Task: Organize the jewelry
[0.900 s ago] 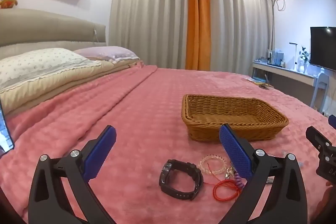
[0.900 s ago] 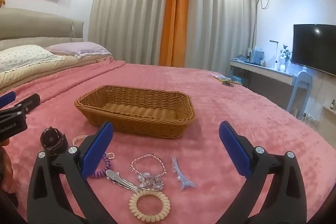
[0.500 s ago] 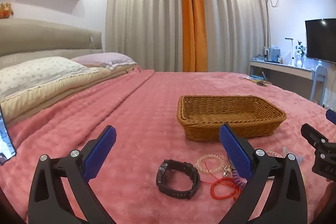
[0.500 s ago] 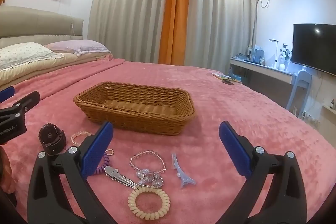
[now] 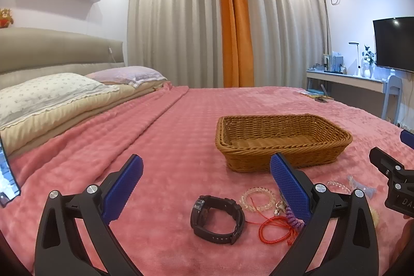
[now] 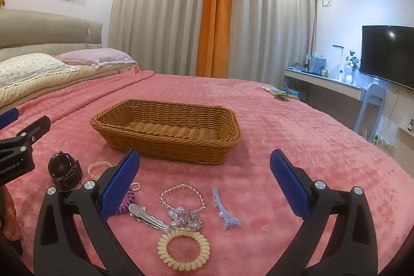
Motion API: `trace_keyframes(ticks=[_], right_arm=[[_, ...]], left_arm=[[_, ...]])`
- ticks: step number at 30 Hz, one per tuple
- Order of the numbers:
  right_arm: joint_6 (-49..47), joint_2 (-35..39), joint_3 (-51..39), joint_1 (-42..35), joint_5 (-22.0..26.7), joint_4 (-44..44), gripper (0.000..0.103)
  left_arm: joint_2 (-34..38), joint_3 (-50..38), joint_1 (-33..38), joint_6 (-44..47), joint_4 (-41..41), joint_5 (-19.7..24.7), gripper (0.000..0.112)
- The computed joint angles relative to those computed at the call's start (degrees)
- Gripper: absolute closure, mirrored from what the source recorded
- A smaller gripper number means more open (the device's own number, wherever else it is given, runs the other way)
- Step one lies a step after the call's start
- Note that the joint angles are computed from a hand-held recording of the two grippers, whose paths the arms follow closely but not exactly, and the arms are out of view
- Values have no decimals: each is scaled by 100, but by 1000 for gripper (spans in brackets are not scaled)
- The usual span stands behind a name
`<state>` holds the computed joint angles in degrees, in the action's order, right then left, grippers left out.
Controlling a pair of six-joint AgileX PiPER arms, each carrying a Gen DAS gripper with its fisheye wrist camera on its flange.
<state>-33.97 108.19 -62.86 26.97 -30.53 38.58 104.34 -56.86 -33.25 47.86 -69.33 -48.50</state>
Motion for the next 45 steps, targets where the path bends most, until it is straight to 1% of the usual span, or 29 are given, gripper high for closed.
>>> trace_keyframes(ticks=[21,45], right_arm=[[-102,68,-25,72,-75,62,7],[-156,52,-58,58,-9,115,7]], left_arm=[[10,-12,-29,39,-25,-20,17],[9,1,-26,18,4,20,17]])
